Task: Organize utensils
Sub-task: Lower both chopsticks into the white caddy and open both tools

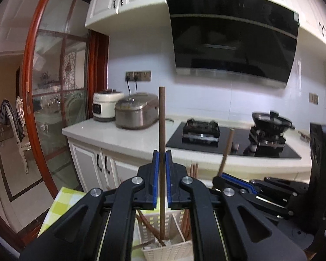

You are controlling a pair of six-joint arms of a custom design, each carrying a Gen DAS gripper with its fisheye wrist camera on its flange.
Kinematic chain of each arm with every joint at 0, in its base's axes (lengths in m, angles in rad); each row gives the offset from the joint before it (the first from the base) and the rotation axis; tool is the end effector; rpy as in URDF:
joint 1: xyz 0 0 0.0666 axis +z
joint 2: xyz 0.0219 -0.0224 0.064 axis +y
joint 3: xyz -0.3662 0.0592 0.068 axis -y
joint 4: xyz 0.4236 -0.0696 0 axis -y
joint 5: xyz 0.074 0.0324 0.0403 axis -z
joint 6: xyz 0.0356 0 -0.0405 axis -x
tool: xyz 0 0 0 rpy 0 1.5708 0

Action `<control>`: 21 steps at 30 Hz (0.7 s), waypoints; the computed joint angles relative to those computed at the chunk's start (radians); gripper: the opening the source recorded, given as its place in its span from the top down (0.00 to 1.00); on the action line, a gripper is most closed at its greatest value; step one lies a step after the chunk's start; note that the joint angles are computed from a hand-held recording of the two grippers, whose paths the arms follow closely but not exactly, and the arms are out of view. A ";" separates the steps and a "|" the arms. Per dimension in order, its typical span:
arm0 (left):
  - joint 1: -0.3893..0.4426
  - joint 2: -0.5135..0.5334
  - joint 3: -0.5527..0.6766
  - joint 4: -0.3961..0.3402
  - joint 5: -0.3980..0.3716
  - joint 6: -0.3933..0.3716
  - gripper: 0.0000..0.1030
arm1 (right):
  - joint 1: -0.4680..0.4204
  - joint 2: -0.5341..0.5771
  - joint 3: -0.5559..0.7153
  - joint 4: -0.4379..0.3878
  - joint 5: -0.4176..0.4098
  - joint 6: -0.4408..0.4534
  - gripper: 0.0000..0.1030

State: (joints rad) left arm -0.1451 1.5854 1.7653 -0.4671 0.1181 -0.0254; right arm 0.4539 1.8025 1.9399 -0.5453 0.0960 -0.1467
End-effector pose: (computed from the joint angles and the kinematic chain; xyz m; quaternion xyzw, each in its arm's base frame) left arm 0.6097 -0.0937 0.5404 0.1033 0.7937 -0.0829 0.5937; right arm 0.6237 0.3001 0.4858 -0.1017 0.8289 0.1240 0.5359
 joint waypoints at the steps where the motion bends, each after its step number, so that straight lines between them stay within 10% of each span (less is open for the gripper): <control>1: -0.001 0.002 -0.006 -0.007 -0.002 -0.007 0.94 | 0.000 0.010 0.010 -0.016 -0.009 0.001 0.94; 21: 0.037 0.054 -0.030 -0.093 0.017 0.022 0.94 | -0.007 0.187 0.218 -0.201 -0.040 -0.036 0.94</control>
